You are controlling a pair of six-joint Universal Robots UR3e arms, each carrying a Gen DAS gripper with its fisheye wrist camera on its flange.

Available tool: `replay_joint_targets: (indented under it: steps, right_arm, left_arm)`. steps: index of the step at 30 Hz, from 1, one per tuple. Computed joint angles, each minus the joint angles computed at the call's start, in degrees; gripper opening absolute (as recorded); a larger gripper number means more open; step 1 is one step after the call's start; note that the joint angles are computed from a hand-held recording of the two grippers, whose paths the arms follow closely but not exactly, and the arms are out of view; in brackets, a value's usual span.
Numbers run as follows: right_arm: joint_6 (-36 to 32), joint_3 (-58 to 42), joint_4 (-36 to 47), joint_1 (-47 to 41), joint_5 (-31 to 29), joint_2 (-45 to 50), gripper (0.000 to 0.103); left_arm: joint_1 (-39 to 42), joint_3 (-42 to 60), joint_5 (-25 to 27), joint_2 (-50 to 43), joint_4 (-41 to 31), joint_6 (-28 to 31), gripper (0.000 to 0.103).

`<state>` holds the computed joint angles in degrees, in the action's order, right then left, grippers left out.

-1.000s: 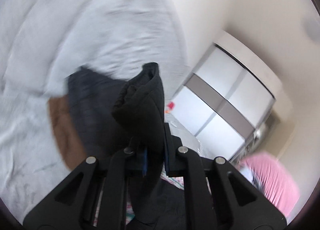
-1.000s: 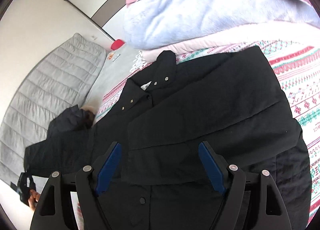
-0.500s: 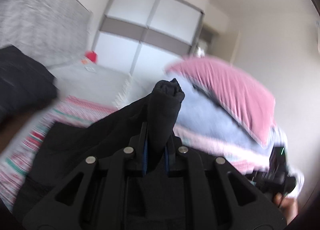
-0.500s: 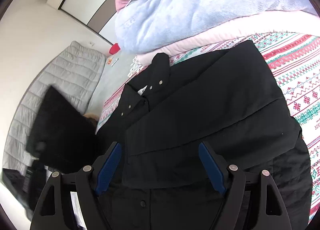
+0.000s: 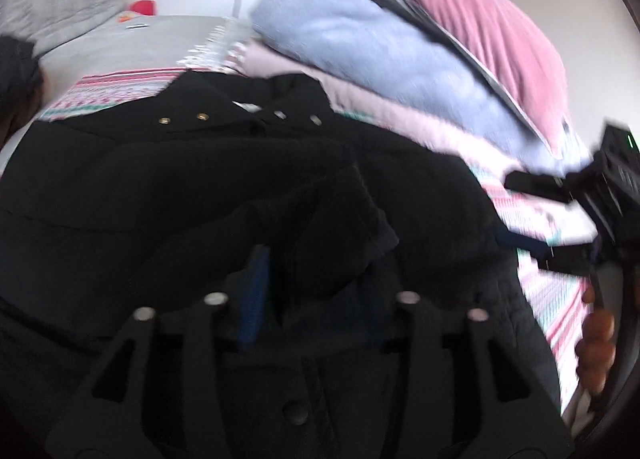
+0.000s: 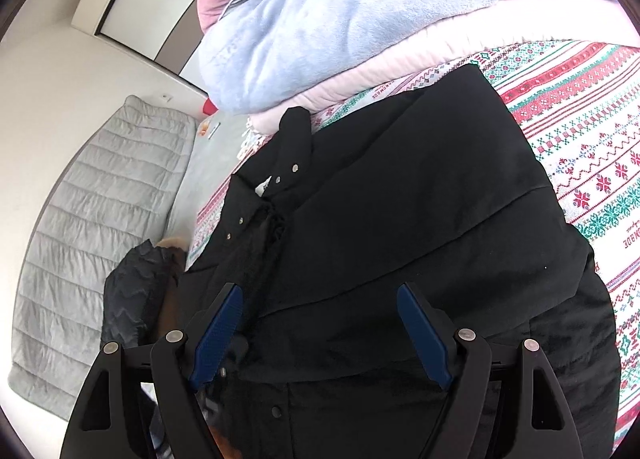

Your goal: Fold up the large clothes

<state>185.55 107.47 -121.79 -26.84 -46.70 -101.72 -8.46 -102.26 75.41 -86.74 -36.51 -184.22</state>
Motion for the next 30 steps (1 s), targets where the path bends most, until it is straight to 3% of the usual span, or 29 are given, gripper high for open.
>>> replay_joint_targets:
  steps: [4, 9, 14, 20, 24, 30]
  right_arm:
    - [0.50, 0.23, -0.14, -0.09, -0.21, 0.04, 0.081]
    - [1.00, 1.25, 0.04, -1.50, 0.29, -1.17, 0.081]
    - [1.29, 1.18, 0.44, -1.94, 0.48, -1.04, 0.081]
    - [0.46, 0.06, 1.19, -0.44, -1.53, 0.50, 0.081]
    - [0.82, -0.51, 1.20, 0.33, -3.74, 1.00, 0.081]
    - [-1.02, -1.80, 1.66, 2.97, -6.14, 2.21, 0.081]
  left_arm:
    - [-4.09, 4.17, 3.67, -1.04, -3.64, 4.18, 0.052]
    - [-4.41, 6.89, -1.29, -3.36, -11.73, 6.01, 0.054]
    - [-7.69, 7.66, 2.19, -5.72, -11.55, 8.83, 0.061]
    - [-9.40, 10.55, 4.89, -8.28, -13.19, 8.35, 0.062]
    - [-9.10, 9.10, 6.05, -3.79, -14.82, 7.48, 0.062]
    - [-5.37, 3.50, 13.79, 9.60, -17.96, 6.77, 0.062]
